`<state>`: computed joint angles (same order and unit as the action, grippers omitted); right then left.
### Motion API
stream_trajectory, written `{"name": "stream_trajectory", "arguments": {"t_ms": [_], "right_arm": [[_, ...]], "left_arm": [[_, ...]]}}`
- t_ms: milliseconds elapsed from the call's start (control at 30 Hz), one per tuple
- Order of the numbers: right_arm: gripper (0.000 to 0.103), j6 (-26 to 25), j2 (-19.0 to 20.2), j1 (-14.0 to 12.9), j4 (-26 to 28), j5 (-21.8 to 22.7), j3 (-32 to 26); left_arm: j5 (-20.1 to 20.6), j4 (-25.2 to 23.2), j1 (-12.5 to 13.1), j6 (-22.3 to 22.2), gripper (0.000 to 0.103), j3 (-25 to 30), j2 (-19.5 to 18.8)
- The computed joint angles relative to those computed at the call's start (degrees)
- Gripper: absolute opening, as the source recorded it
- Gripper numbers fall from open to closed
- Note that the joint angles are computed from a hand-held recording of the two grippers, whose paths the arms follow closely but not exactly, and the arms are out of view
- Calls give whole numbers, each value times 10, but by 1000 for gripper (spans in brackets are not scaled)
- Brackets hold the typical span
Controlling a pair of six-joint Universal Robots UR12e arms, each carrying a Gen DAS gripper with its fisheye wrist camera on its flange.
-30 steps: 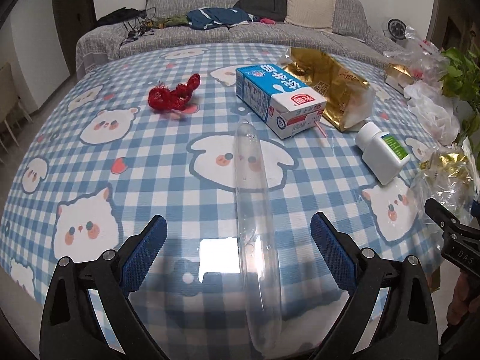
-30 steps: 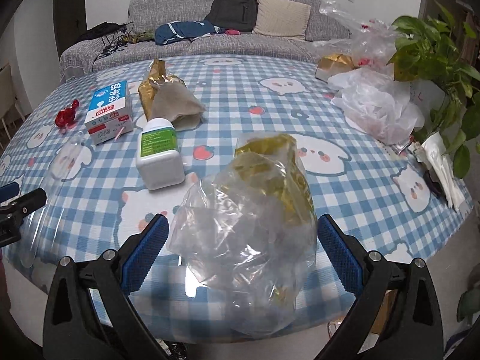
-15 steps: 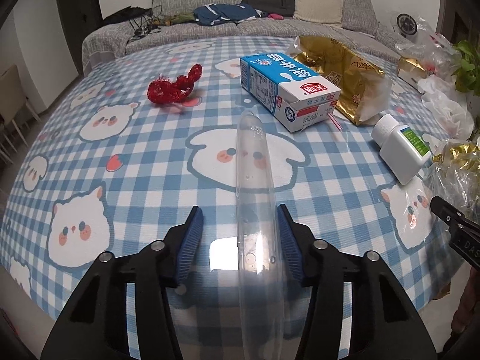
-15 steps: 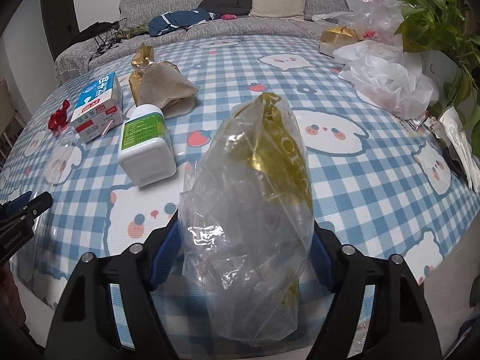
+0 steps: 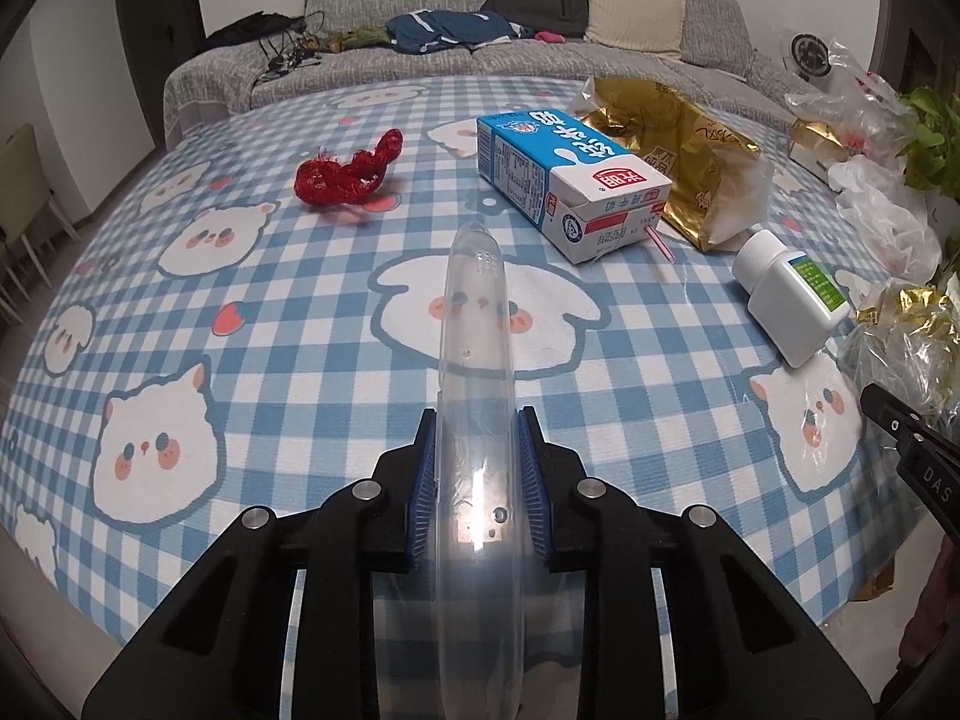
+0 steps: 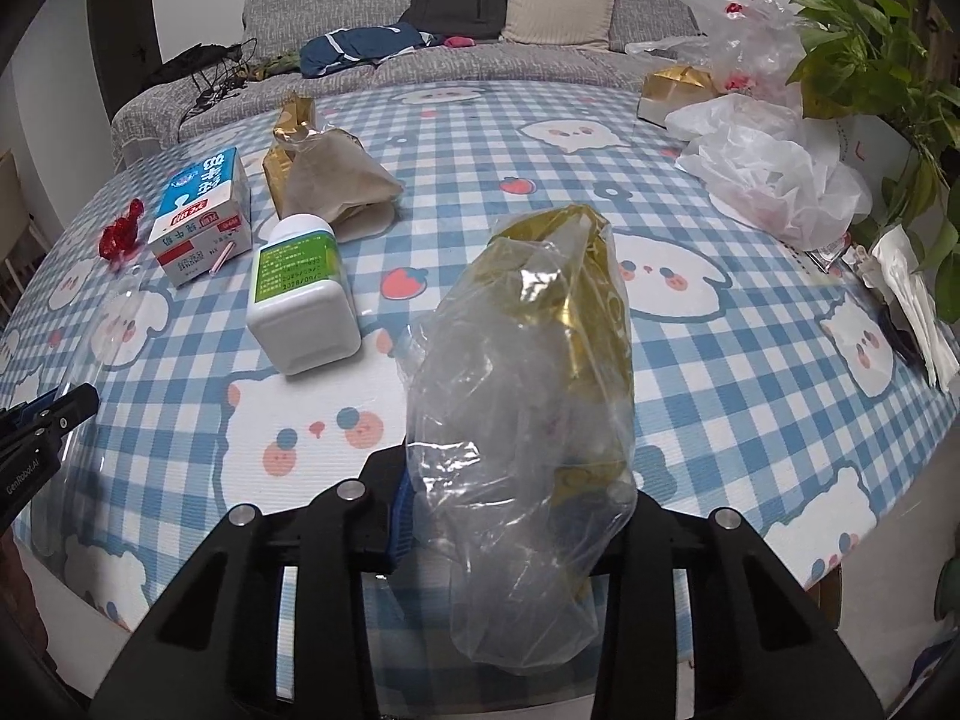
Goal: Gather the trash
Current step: 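Carry the tube and the clear bag in both tools over the bin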
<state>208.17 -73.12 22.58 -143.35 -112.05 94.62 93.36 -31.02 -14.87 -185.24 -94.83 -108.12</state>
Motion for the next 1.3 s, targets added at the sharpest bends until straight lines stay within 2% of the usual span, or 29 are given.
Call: {"name": "stream_trajectory", "arguments": {"t_ms": [433,1300], "right_arm": [[34,5,-17,7,-10,-2,10],[34,0,-42,44,-10,-24,32]], "left_arm": [[-5,8,3,-1,25,-18,19],[-1,17,1,-6,25,-72,74]]}}
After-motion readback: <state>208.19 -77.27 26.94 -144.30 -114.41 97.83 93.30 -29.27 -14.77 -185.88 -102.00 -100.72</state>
